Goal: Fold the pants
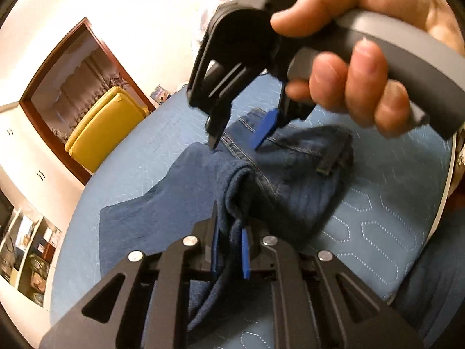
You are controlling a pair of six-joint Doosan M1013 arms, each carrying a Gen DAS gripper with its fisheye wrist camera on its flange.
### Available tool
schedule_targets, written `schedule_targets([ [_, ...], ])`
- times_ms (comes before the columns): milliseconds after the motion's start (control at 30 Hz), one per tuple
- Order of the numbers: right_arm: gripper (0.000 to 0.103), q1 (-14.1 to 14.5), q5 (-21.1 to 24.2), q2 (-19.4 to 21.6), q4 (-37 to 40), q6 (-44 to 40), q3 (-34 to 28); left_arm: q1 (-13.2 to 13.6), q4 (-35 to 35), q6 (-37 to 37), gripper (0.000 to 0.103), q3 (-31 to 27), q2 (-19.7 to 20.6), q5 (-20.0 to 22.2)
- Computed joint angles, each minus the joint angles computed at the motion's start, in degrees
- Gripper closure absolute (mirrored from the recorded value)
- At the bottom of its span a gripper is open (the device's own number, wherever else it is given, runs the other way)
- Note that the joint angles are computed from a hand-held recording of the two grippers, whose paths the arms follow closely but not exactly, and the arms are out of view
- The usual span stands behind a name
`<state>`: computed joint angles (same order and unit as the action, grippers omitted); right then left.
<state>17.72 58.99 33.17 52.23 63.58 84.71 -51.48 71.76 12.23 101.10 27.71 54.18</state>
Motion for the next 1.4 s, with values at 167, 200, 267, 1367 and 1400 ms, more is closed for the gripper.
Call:
schedule_targets([
  [167,0.036,0.27,5.47,1.00,-1.21,0.73,-3.01,0.22,-0.13,-1.74,0.092,0.70,-2.44,-0.20],
  [200,0.036,0.65,6.33,1.60,-1.97,1.87,-4.09,0.18,-0.06,-1.93,0.092,0.87,-2.86,-0.19],
  [267,0.036,1.47,7.38,2.89,-3.20,3.34,-6.32,-0.02,0.65,-3.17,0.092,2.57,-4.27,-0.44],
  [1367,0.073,-2.02,-14.75,-1.55,-3.95,-10.23,1.92,-4.04,3.46,4.69,0.021,-3.86,3.25,-3.24],
  [1400,0.071,-2.09,-18.16,-2.71,-4.74,-8.29,2.97,-4.40,5.56,1.99,0.021,-2.78,2.36,-3.76],
])
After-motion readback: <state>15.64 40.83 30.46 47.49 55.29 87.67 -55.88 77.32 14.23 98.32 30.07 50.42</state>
